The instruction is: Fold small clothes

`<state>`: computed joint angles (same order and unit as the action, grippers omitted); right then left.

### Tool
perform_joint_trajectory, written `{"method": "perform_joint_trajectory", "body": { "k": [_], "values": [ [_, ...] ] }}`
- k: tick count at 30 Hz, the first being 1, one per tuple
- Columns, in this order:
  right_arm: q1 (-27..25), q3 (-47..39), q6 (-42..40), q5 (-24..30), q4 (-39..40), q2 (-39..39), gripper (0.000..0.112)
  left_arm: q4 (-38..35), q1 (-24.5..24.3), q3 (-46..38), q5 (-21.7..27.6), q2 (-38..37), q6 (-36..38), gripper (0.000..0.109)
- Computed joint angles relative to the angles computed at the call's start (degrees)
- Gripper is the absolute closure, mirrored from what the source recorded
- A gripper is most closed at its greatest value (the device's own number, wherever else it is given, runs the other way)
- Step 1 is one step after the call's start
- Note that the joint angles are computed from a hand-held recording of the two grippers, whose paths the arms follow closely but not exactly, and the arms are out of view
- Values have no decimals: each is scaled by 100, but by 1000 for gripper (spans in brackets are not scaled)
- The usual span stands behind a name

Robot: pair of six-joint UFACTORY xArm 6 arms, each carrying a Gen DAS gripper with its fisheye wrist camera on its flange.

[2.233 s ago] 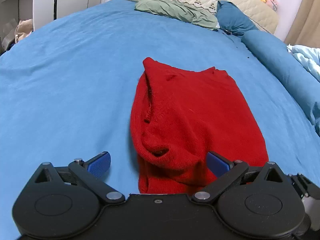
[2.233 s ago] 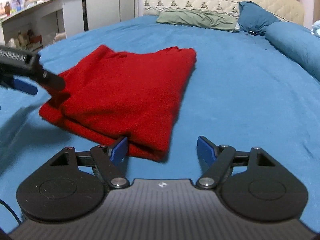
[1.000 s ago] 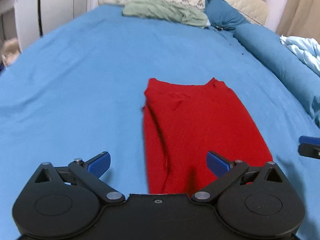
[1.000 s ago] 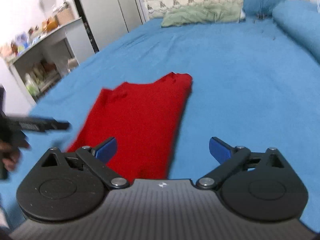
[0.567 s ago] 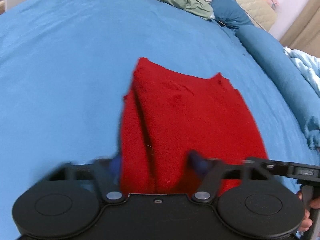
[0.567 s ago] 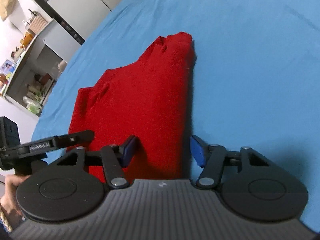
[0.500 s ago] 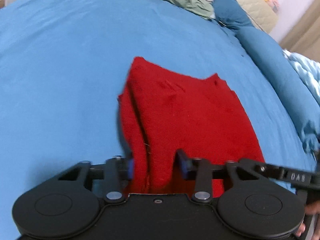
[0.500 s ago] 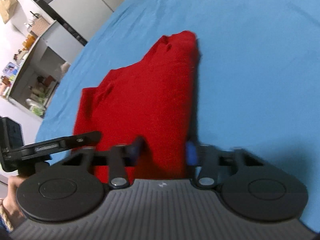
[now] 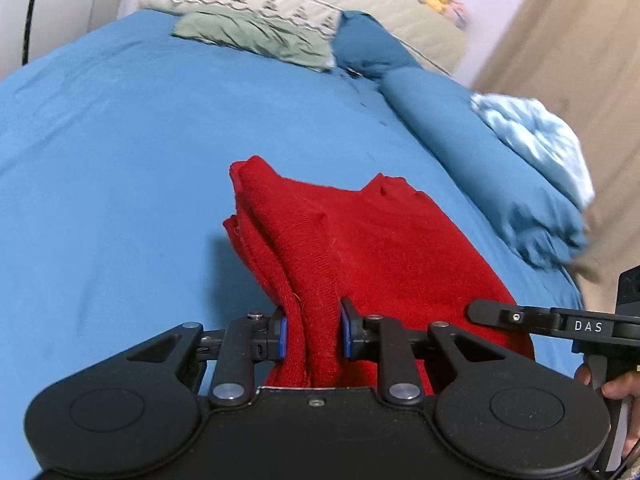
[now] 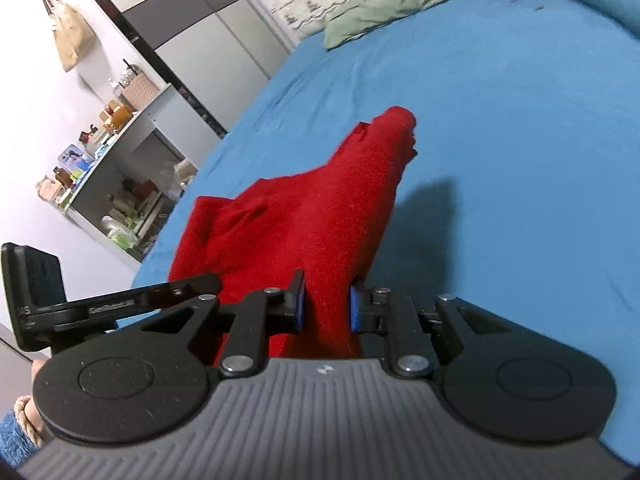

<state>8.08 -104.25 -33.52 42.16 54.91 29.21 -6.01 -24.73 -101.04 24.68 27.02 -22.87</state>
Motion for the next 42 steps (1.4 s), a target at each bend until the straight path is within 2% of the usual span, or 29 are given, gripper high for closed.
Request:
{"method": "perform_joint_trajectory", "body": {
  "k": [4,6,8,10,12,14,15,16,17,18,20,21,26,28,33,37,39,41,42],
  "values": [
    [-178,1940,-577,-331,249,-1245,76,686,-443,952,-385,-389,-720,82],
    [-204,2570,-727,-543,204,-1539,76,921,-597,1183,-421,-404,-951,82],
    [-213,3149,-955,-804,222,-1747,76,1465,-647,1184,-352,-295,-1435,82],
    [-235,3457,-1282,-1007,514,-1776,76,1945,-618,1347,-443,-334,-1900,81],
    [-320,3576,-1733,-960,1133,-1751,75,1851,-583,1443,-553,-360,-2025,78],
    [-339,3599,-1900,-941,1259,-1750,73,1949,-600,1261,-389,-290,-2157,75],
    [-317,3603,-1925,-955,1191,-1781,69,2251,-612,1244,-316,-315,-2391,67],
    [-256,3593,-1862,-1015,1045,-1827,64,2637,-617,1240,-200,-369,-2676,54],
    [-201,3628,-1846,-1144,934,-1883,54,3055,-619,1283,-138,-441,-3015,46],
    [-165,3685,-1933,-1285,921,-1959,51,3496,-607,1392,-112,-548,-3419,34],
    [-86,3728,-2154,-1621,1056,-2005,49,4018,-572,1480,-44,-642,-3935,33],
    [-81,3712,-2050,-1734,856,-1974,49,4134,-554,1526,3,-670,-4050,33],
    [-8,3691,-1639,-2210,149,-1751,35,4156,-575,1405,336,-452,-3787,32],
    [15,3683,-1634,-2298,89,-1664,34,4248,-634,1217,526,-302,-3730,32],
    [-68,3751,-1893,-2234,499,-1709,34,4352,-728,1041,901,-340,-3684,36],
    [-84,4042,-2362,-2095,986,-2357,34,4317,-932,950,1335,-684,-3532,34],
    [-78,4275,-1863,-2096,466,-2839,31,4396,-1089,968,1682,-1014,-3586,33],
    [-62,4580,-1238,-2169,-251,-3387,17,4536,-1278,1018,2029,-1351,-3667,25],
    [-42,4747,-914,-2245,-619,-3671,12,4690,-1416,1054,2282,-1557,-3767,15]
  ]
}}
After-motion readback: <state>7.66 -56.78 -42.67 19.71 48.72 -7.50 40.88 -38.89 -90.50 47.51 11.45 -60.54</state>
